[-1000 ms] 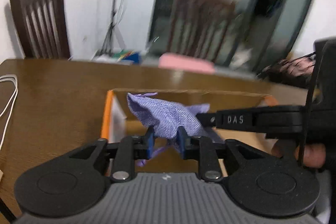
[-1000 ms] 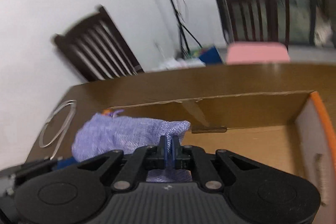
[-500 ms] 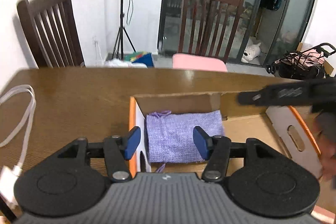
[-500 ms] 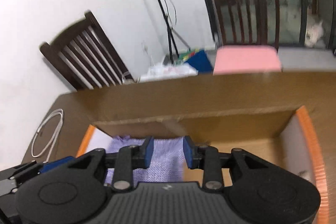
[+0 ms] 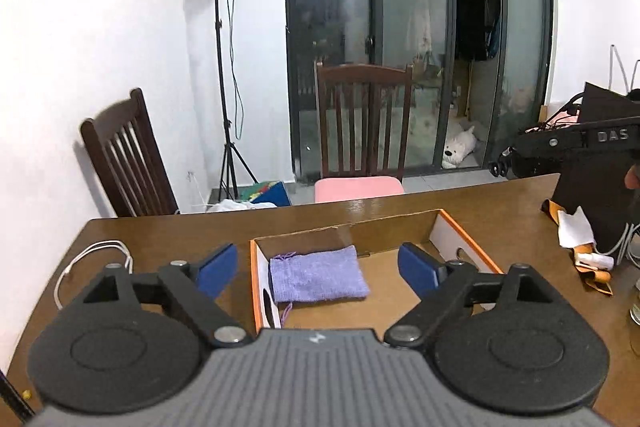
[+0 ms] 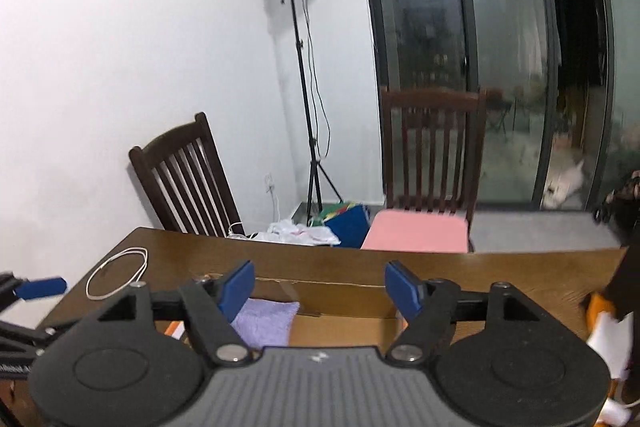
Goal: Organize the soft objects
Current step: 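Withdraw both tools from the box back toward the pile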
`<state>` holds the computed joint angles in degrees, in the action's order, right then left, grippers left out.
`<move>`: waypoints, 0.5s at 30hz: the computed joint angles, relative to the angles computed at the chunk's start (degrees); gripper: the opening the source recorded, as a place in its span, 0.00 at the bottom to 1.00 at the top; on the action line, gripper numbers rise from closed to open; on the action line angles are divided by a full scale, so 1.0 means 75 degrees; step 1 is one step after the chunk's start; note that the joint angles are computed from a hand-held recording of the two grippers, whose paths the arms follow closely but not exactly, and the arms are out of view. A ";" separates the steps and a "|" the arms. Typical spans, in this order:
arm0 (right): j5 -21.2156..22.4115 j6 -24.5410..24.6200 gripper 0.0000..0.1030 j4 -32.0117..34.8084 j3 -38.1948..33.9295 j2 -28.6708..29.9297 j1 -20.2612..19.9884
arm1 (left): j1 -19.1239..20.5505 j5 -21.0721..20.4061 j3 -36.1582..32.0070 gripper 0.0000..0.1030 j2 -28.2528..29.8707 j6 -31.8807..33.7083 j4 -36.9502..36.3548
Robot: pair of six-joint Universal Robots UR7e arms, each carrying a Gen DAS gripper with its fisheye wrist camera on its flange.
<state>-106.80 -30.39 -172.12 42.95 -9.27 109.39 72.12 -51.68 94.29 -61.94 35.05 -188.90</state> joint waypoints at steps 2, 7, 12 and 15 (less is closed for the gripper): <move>0.0226 -0.0237 0.74 -0.0734 0.1271 -0.0671 -0.0022 | -0.0168 0.0137 0.0562 0.87 -0.0194 0.0068 -0.0593; 0.1520 -0.0859 0.86 -0.3052 0.4536 -0.2126 -0.0298 | -0.0529 -0.0034 0.2535 0.99 -0.0323 0.1405 -0.4507; 0.2616 -0.1288 0.88 -0.5558 0.6917 -0.2623 -0.0791 | -0.0673 -0.0262 0.3958 1.00 0.0081 0.1398 -0.7174; 0.3168 -0.1834 1.00 -0.7028 0.7997 -0.2497 -0.1182 | -0.0564 -0.0688 0.4603 1.00 0.0499 0.1718 -0.8482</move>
<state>-83.04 -44.14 -224.83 102.93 -27.99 100.52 67.88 -56.84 128.81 -58.20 47.94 -252.52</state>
